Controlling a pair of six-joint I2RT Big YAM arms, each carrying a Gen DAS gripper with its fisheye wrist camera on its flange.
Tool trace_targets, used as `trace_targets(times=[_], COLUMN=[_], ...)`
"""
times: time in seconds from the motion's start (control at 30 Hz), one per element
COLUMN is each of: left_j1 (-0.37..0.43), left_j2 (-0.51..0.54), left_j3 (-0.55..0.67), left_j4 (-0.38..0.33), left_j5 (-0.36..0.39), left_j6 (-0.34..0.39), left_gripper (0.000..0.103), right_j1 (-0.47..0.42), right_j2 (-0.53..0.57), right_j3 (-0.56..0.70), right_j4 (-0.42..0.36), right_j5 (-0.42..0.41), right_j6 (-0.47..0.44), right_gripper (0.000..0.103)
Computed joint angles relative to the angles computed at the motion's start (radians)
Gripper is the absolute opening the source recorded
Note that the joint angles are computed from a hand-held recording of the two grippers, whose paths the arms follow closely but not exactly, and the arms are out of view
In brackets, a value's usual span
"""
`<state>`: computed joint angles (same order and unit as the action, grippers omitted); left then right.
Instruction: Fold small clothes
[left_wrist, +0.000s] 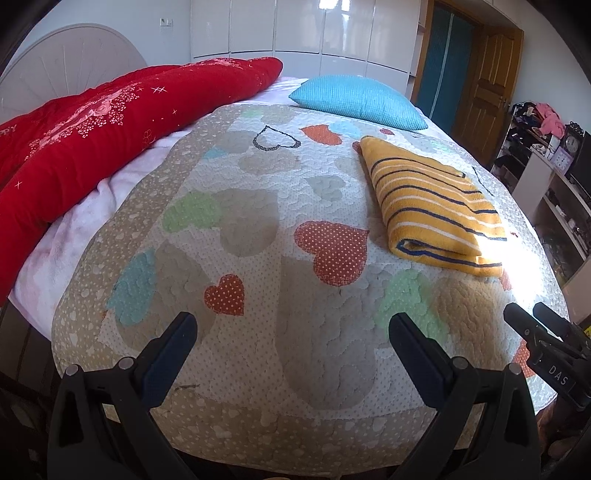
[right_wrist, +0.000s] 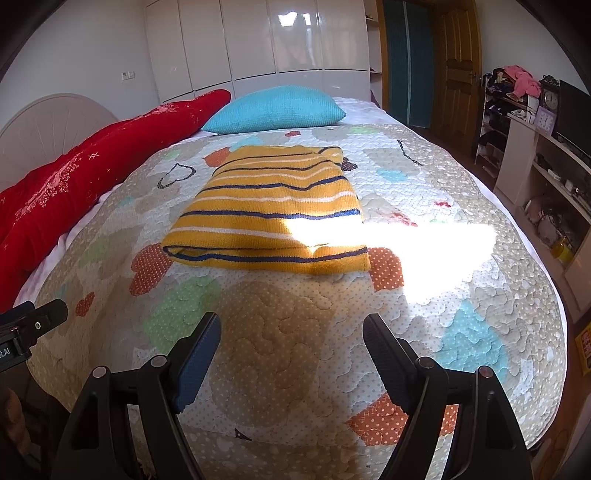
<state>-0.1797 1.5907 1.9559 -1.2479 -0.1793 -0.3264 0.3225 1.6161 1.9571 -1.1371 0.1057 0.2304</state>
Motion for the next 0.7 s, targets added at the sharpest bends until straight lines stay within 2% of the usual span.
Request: trace_targets(times=[0.7], left_j1=[0.004], left_j2=[0.009], left_j3=[-0.004], left_j4=[-0.018], left_j5=[0.045], left_j6=[-0.006], left_gripper=[0.103], right_j1=[0.001], right_j2=[0.006], right_j3=[-0.006], right_j4=[-0.009], right_j5=[-0.012], right_j6=[0.008], right_gripper=[0.084])
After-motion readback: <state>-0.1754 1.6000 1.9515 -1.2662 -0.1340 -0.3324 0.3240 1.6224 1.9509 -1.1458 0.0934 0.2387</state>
